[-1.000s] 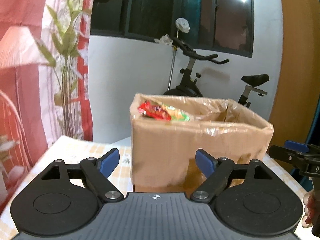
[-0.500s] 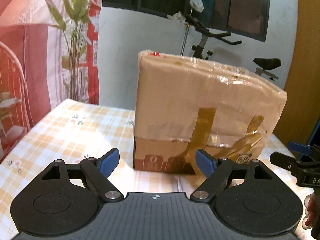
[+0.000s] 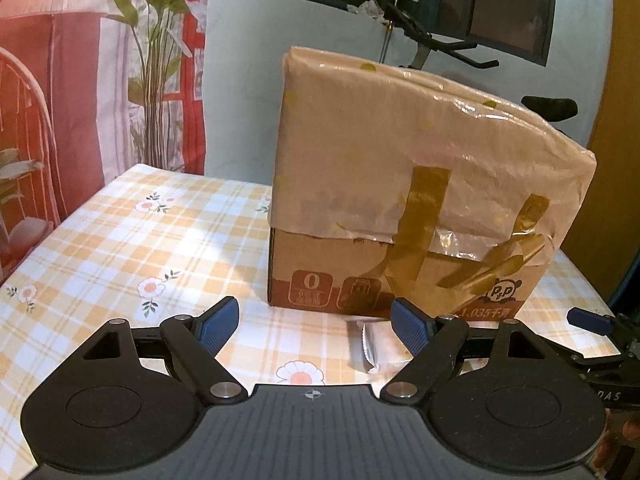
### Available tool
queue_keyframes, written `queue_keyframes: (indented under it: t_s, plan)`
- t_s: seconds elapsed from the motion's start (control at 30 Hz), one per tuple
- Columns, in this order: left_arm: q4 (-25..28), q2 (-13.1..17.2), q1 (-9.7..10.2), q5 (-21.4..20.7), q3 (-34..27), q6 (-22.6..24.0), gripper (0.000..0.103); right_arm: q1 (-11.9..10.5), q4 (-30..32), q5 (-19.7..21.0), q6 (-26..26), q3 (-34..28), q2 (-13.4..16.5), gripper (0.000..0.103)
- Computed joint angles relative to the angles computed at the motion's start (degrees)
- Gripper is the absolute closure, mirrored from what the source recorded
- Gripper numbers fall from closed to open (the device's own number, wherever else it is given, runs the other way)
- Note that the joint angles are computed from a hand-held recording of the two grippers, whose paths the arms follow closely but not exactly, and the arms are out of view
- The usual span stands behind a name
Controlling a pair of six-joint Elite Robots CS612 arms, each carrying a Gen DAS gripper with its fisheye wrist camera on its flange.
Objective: Organize snacks
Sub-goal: 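Move both open tools back to the remaining packets on the table, then grasp the white cracker packet with the left tool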
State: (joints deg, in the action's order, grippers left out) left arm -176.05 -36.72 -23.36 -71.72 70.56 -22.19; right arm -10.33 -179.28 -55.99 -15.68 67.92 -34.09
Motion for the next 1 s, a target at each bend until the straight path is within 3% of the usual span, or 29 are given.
queue_keyframes:
  t_s: [0.47, 0.77, 0.83, 0.9, 1.0]
  plan:
    - [3.9, 1.2, -0.07, -3.3, -2.2, 0.8, 0.018, -0.2, 0.3, -0.5, 1.9, 0.1, 0.8, 0.000]
    - [7.7, 3.3, -0.07, -7.7, -5.8, 3.2, 0.019, -0.2, 1.7, -0.9, 3.2, 0.0, 0.8, 0.000]
    - [8.1, 4.1, 0.07, -9.1, -6.9, 4.1, 0.020, -0.2, 1.8, -1.0, 3.6, -0.1, 0.8, 0.000]
    - [8.5, 4.8, 0.41, -11.6, -8.0, 4.8, 0.031, -0.3, 1.9, -0.9, 3.8, -0.1, 0.8, 0.000]
    - [9.0, 5.8, 0.66, -13.9, -9.6, 6.6, 0.037, -0.3, 2.2, -0.9, 4.4, -0.2, 0.8, 0.000]
